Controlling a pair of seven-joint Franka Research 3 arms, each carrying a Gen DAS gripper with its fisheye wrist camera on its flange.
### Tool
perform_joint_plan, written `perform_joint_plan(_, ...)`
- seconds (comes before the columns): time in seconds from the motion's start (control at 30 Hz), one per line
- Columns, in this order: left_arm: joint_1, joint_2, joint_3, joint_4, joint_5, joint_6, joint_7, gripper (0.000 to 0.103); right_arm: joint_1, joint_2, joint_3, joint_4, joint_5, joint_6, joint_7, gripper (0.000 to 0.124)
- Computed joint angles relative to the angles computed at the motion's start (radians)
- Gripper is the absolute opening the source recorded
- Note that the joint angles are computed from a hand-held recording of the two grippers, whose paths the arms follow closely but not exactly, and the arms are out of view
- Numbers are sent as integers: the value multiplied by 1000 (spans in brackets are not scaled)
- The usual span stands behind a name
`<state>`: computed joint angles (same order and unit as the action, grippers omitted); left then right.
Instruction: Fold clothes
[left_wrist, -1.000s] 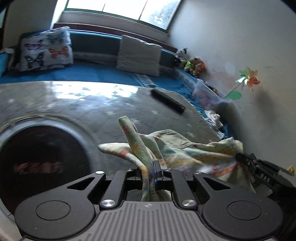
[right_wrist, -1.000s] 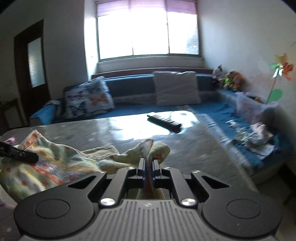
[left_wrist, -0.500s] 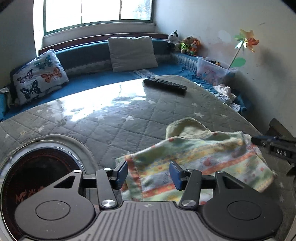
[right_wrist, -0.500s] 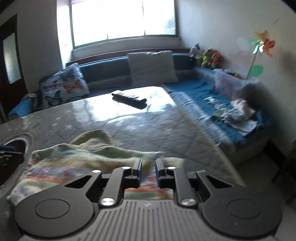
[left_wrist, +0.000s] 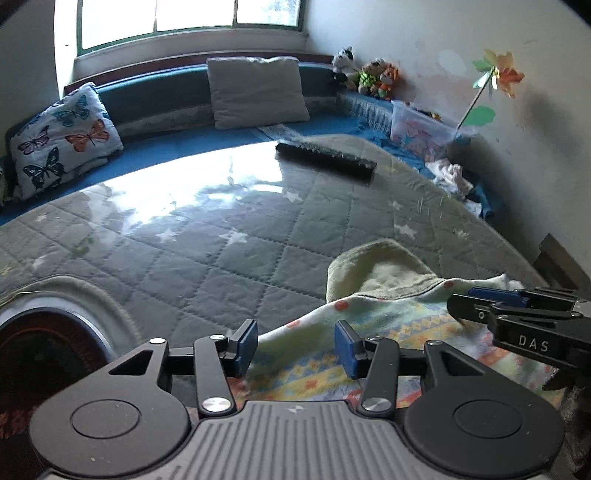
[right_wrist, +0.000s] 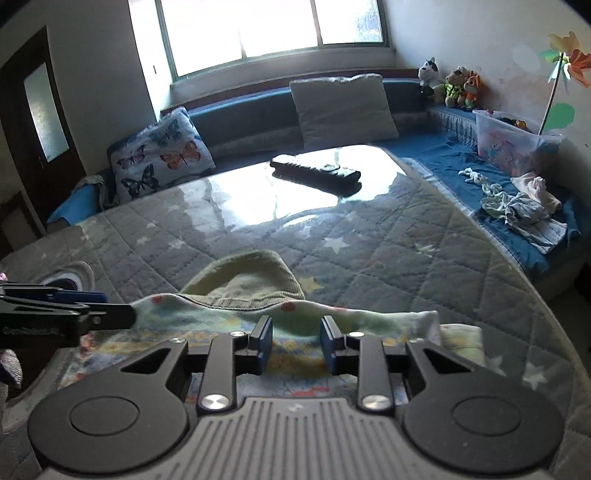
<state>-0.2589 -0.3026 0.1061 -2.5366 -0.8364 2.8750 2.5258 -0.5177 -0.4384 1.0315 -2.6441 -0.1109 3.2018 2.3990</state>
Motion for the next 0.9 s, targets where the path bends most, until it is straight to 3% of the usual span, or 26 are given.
perform_joint_plan(0.1, 0, 40, -12, 16, 1, 10, -3, 50, -60, 1, 58, 14, -12, -2, 9, 36)
perform_joint_plan(0.17, -2, 30, -7, 12, -21, 5, 25, 50, -53, -15, 55, 13, -10, -9, 14, 37)
perform_joint_plan(0.23, 0, 11, -4, 2, -36, 1, 49, 50, -9, -28, 23, 1, -6, -7, 15, 49)
perform_joint_plan(0.43, 14, -100, 2, -80, 14, -25, 25, 51, 176, -68, -77, -54, 21, -24, 6, 56)
perform_joint_plan(0.63, -18, -280, 44, -239, 111, -3, 5, 53, 289, -168, -81, -101, 9, -89, 80, 67)
perform_joint_plan(0.8, -1, -392, 45, -346, 202, 10, -57, 53, 327, -243, -35, -99, -53, -188, 148, 73)
perform_joint_plan(0.9, 15, -444, 50, -388, 252, 1, -95, 54, 370, -256, -46, -107, -69, -210, 198, 78)
